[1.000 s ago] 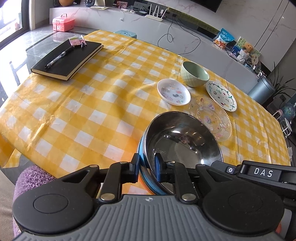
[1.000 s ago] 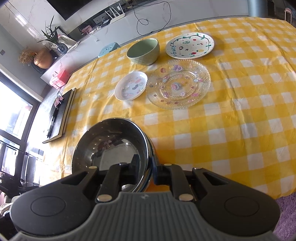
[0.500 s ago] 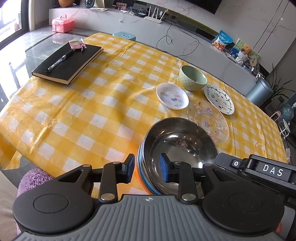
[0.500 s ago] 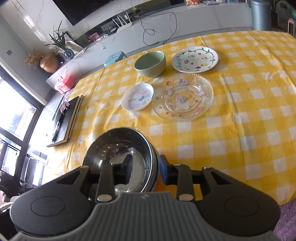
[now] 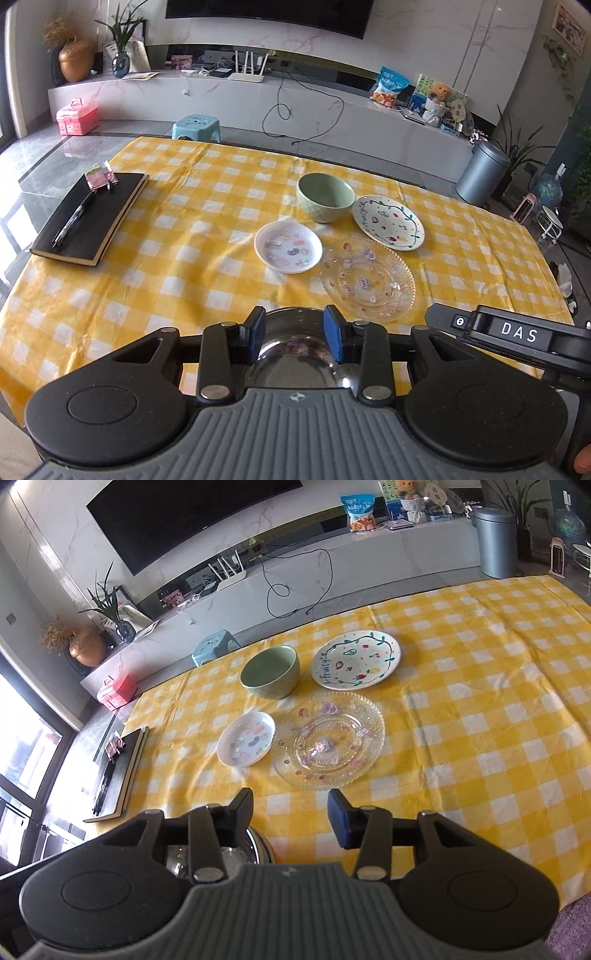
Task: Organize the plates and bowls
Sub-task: 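Lower the stacked bowls onto the tablecloth and open both grippers, then move both grippers to the rim of the pale green bowl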
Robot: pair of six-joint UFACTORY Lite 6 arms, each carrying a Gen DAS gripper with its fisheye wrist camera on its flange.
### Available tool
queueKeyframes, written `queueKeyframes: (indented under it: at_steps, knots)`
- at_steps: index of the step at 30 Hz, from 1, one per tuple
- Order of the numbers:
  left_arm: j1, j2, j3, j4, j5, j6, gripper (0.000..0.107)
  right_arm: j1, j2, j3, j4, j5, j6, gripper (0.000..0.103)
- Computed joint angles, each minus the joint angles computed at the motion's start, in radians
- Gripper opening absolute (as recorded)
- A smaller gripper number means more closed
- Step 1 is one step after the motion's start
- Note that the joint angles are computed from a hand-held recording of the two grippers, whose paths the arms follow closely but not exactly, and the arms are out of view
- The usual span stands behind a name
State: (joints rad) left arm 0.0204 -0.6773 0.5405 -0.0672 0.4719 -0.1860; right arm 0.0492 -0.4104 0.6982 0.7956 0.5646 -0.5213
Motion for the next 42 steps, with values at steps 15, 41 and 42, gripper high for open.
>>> queueKeyframes:
  at_steps: [15, 41, 42]
  knots:
    - [0.009, 0.442, 0.33, -0.244, -0.047, 0.352, 0.049, -0.005, 0.307, 0.234, 0.078, -0.081, -0.152, 0.048]
    - [0.128, 1.443, 1.333, -0.379, 0.132, 0.41, 0.066, 0.095, 1.252, 1.245, -0.185, -0.057, 0.223, 0.05]
    - [0.132, 1.491, 1.392, -0.366, 0.144, 0.387, 0.066, 0.102, 1.299, 1.309, -0.211, -0.041, 0.263, 0.048]
